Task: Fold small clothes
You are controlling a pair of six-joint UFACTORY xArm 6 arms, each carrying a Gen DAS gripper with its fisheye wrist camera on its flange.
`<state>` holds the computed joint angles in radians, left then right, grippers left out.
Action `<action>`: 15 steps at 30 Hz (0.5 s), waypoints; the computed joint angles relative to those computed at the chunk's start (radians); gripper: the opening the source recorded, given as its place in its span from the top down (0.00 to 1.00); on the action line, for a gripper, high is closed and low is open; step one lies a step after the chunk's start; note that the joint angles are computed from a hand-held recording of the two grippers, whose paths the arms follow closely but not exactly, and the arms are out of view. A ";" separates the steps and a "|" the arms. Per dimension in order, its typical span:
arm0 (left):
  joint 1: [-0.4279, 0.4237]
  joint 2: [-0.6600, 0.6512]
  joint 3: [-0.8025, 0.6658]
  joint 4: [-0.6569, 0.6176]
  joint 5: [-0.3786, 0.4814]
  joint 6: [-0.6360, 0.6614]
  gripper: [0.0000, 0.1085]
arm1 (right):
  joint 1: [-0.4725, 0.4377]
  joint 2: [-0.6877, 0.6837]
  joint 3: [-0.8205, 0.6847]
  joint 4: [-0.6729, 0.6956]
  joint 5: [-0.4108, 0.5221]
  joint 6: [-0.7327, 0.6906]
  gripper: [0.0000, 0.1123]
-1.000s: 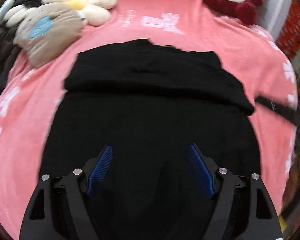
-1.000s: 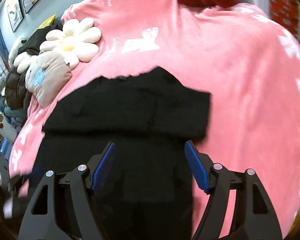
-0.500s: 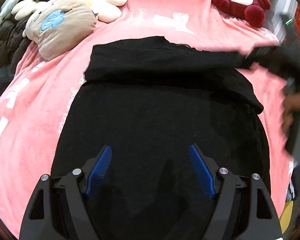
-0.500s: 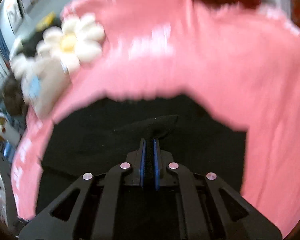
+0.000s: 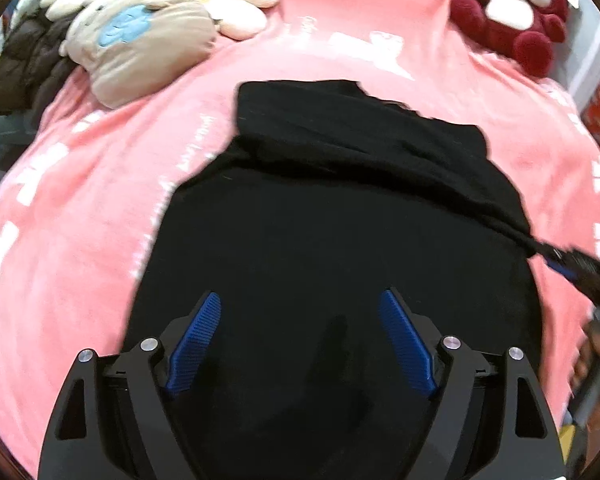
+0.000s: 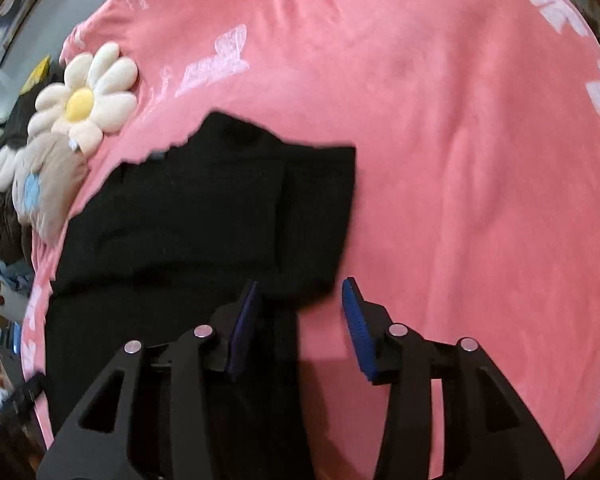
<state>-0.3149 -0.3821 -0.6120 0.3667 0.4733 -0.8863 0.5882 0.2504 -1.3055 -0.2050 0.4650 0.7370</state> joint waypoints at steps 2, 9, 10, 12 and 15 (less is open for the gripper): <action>0.023 -0.014 0.006 0.019 0.016 -0.015 0.27 | 0.018 -0.029 0.053 0.044 -0.013 -0.031 0.62; 0.086 -0.199 0.134 -0.055 0.136 0.074 0.26 | 0.124 -0.246 0.293 -0.112 0.095 0.072 0.54; 0.089 -0.224 0.153 -0.084 0.153 0.108 0.26 | 0.148 -0.285 0.334 -0.110 0.123 0.081 0.53; 0.086 -0.276 0.194 -0.148 0.205 0.183 0.26 | 0.190 -0.341 0.388 -0.108 0.177 0.088 0.52; 0.085 -0.306 0.230 -0.216 0.260 0.233 0.24 | 0.224 -0.406 0.455 -0.065 0.204 0.133 0.45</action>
